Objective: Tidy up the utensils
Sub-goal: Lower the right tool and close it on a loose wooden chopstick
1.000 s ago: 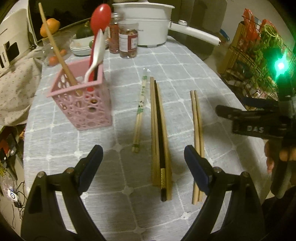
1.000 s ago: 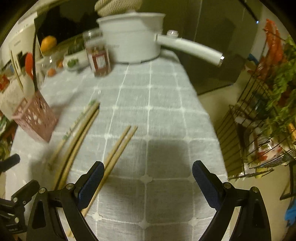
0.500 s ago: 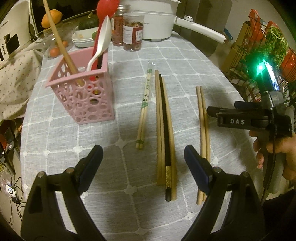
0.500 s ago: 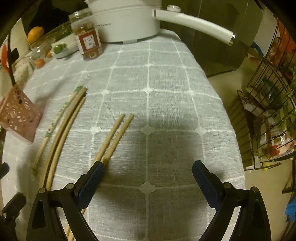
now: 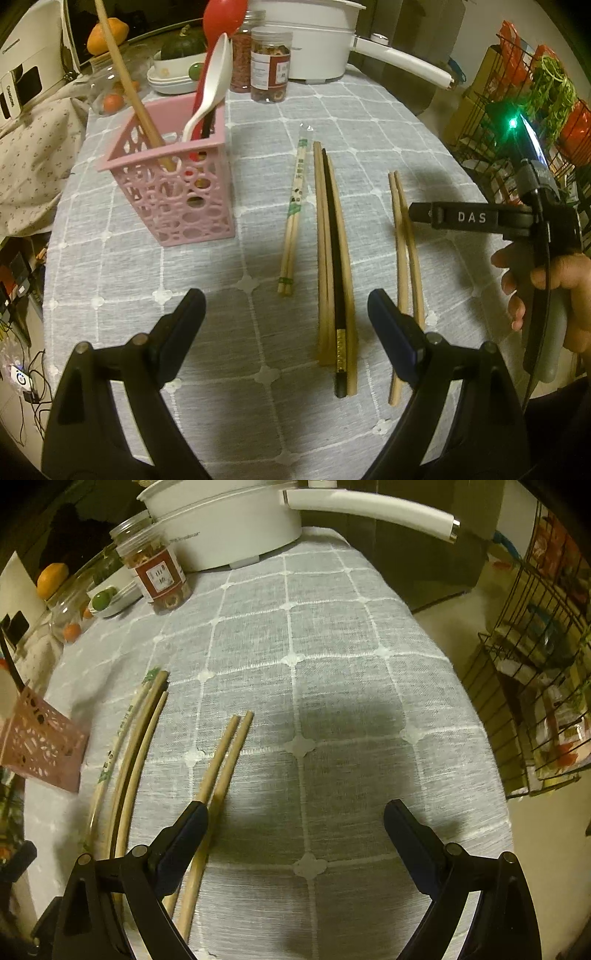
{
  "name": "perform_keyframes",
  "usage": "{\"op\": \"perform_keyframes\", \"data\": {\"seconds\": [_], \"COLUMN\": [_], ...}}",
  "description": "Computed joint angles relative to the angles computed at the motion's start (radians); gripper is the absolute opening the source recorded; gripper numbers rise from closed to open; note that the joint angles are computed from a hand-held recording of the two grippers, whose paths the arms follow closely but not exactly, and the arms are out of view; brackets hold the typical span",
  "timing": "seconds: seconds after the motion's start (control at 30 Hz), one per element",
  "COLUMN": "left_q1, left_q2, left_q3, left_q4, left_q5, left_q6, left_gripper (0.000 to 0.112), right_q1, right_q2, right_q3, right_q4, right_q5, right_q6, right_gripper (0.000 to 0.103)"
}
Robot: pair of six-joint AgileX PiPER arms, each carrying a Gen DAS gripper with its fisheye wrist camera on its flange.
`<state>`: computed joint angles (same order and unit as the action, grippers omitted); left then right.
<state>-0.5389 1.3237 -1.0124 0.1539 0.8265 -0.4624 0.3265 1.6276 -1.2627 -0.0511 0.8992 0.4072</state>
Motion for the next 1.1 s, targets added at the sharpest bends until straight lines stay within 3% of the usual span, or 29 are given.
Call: {"op": "perform_keyframes", "data": {"seconds": [0.5,0.6,0.67,0.7,0.73,0.9,1.1], "left_q1": [0.002,-0.002,-0.001,0.003,0.006,-0.016,-0.035], "left_q2": [0.003,0.013,0.022,0.026,0.036,0.109,0.269], "left_q3": [-0.001,-0.017,-0.034,-0.044,-0.058,-0.137,-0.278], "left_q4": [0.002,-0.01,-0.035,-0.061,-0.09,-0.155,-0.252], "left_q5": [-0.002,0.003,0.007,0.007,0.009,0.03,0.051], "left_q6": [0.006,0.026,0.046,0.068,0.096,0.167,0.22], "left_gripper": [0.088,0.081,0.075,0.071,0.068,0.047,0.038], "right_q1": [0.068,0.064,0.047,0.041,0.027,-0.055,-0.117], "right_q2": [0.042,0.03,0.013,0.007,-0.002,-0.027,-0.062], "right_q3": [-0.03,-0.027,-0.013,-0.007,0.003,0.034,0.038], "right_q4": [-0.11,-0.114,-0.093,-0.085,-0.065,0.097,0.234], "right_q5": [0.036,0.034,0.016,0.012,0.005,-0.009,0.001], "right_q6": [0.05,0.057,0.032,0.023,-0.001,-0.148,-0.26], "right_gripper": [0.094,0.072,0.047,0.04,0.023,0.012,0.008]}}
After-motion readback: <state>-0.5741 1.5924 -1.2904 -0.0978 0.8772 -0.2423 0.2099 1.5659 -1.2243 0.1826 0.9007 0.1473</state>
